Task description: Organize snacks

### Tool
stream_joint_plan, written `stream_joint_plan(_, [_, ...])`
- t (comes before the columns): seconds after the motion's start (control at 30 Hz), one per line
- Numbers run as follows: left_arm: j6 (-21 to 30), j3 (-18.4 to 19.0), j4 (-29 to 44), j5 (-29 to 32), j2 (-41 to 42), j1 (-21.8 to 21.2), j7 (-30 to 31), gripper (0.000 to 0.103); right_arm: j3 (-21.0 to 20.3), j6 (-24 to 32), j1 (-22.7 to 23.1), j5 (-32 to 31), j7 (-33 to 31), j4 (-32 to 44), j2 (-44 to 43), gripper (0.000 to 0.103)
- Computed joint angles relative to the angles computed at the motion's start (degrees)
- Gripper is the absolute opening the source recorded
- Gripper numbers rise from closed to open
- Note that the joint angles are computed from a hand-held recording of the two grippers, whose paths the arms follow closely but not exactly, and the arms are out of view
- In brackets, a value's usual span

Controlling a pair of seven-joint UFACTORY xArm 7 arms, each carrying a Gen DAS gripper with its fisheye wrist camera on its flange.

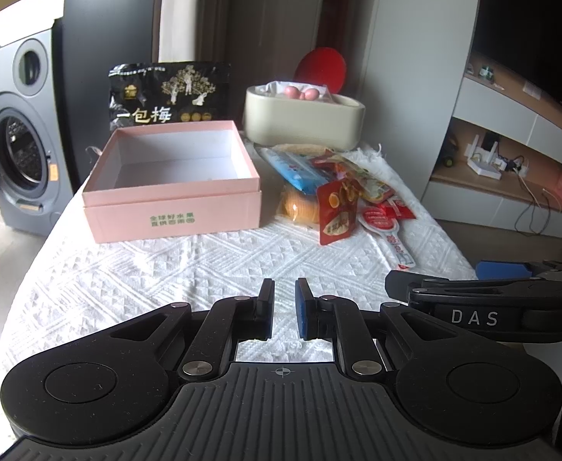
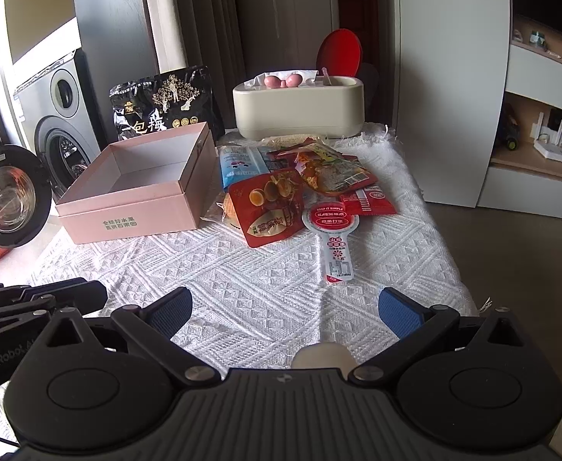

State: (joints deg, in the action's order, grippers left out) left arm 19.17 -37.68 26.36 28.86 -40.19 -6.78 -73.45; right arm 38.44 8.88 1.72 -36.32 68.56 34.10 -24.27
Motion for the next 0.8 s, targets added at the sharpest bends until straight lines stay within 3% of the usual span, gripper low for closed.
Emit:
stream_joint_plan(0.23, [-0.11,0.77,0.16,-0.11,1.37,-0.2,0.23,0.015,-0.43,-0.06,-0.1,-0.64,-0.02,0.24,1.23,0.103])
stream_joint_plan(0.4, [-2.19,1.18,0.14,0.56,2.72,1.94,-0.65,0.015,1.79,-0.97,-3.93,-4.9,2.51,0.8,2.25,0.103])
stream_joint_plan(0.47, [-6.31,1.2,-0.22,1.51,3.53,4.43,-1.35,0.015,5.23,-3.72,-9.23,-9.22,5.2,0.91,1.88,0.103])
stream_joint_plan(0.53, [-15.64,2.29,-0.99,2.38,6.13,7.62,-0.13,0.015,10.56,-8.75,-17.14,-13.33,7.16,0.94,1.16,0.103])
stream_joint_plan(0.57, [-21.46,3.48,-1.4,2.35,8.56,8.72,1.3,0.015,10.82,-10.09,-18.15,-13.17,5.3,0.92,2.34,0.103])
stream_joint_plan(0.63, [-28.7,8.35,-0.72,1.59,15.38,7.01,4.64,0.015,10.48,-13.07,-19.28,-11.85,1.15,0.27,4.53,0.103])
stream_joint_plan(0.67, [-29.22,8.06,-0.03,0.07,17.13,7.52,6.25,0.015,13.27,-15.89,-23.45,-12.82,2.68,-0.32,3.23,0.103])
stream_joint_plan(0.7, [-28.34,5.38,1.18,0.18,17.98,10.43,6.06,0.015,16.35,-18.3,-27.68,-11.98,2.74,-1.04,1.5,0.103])
stream_joint_plan(0.77, [-29.14,-3.91,2.97,-1.0,18.79,20.46,7.32,0.015,19.52,-19.11,-32.3,-10.41,1.18,-0.73,1.31,0.103])
stream_joint_plan(0.8, [-31.74,-5.95,3.33,-1.65,20.12,23.42,8.49,0.015,21.1,-19.13,-34.69,-9.59,0.31,-0.19,1.63,0.103])
